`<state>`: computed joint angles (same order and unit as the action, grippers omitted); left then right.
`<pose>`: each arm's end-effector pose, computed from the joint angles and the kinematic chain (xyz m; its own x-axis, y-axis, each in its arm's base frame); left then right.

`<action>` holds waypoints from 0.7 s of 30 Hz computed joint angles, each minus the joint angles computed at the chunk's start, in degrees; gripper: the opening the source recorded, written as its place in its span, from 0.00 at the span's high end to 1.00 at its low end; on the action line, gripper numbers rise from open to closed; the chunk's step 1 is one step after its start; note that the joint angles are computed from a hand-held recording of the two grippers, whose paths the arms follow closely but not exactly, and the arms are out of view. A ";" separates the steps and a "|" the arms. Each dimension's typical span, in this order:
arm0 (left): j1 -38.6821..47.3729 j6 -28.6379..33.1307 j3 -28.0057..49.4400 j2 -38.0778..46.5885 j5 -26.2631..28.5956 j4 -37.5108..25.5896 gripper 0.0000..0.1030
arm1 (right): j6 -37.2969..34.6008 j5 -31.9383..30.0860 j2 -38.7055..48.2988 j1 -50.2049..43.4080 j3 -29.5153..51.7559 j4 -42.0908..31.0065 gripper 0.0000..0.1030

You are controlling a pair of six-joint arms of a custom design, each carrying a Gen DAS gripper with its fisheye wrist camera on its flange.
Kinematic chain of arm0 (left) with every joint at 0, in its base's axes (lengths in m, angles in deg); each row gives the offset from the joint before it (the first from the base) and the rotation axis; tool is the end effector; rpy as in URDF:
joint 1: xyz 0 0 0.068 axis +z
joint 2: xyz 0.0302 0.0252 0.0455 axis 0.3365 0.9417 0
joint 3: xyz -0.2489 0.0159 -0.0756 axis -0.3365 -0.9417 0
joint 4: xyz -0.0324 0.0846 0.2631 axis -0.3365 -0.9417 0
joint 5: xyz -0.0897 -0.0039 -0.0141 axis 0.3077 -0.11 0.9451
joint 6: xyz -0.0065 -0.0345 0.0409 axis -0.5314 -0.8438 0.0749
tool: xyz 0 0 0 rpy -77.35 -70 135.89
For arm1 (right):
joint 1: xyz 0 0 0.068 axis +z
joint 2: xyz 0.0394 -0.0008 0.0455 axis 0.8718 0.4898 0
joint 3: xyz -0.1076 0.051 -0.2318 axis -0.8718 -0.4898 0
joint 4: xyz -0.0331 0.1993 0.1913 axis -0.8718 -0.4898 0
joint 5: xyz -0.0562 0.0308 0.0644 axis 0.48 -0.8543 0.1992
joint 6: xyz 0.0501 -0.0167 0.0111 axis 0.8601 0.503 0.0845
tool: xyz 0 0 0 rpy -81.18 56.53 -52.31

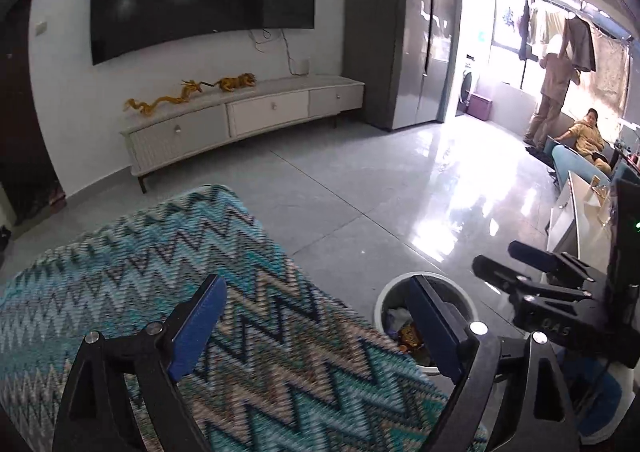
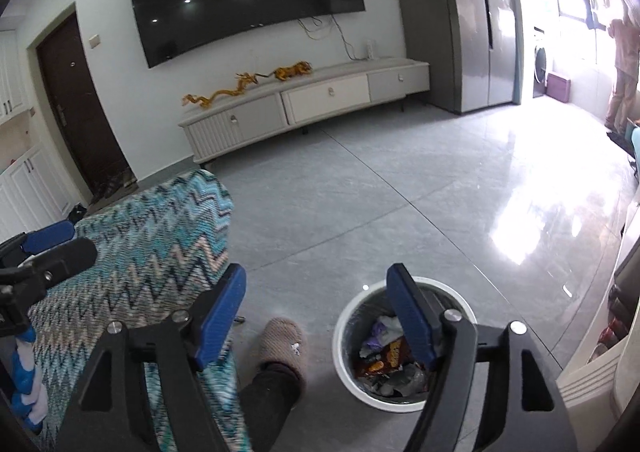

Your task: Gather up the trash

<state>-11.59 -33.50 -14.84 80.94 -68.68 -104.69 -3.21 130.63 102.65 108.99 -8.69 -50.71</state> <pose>0.2193 -0.1389 0.3010 -0.4934 0.3933 -0.7758 0.6485 0.7608 -0.0267 0.0928 0.0659 0.2803 -0.5058 0.3872 -0.7709 0.4041 0.8958 0.1848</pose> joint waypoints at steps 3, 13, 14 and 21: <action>9.47 3.01 -2.11 -6.81 4.81 -2.83 0.11 | 7.70 5.96 10.72 10.70 7.96 -3.06 0.25; 47.25 14.79 -3.17 -18.50 26.60 -9.22 0.05 | 9.68 14.73 37.80 24.97 32.73 -6.09 0.17; 51.07 16.14 -3.05 -18.82 29.10 -10.12 0.05 | 9.89 15.59 40.11 25.92 35.20 -6.88 0.16; 73.40 25.74 -0.60 -17.60 44.80 -15.86 0.02 | 11.80 18.07 52.38 30.53 48.90 -12.82 0.14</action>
<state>61.81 -7.76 -15.44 63.35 -23.87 -120.55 8.59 148.70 155.03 139.52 40.20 -63.53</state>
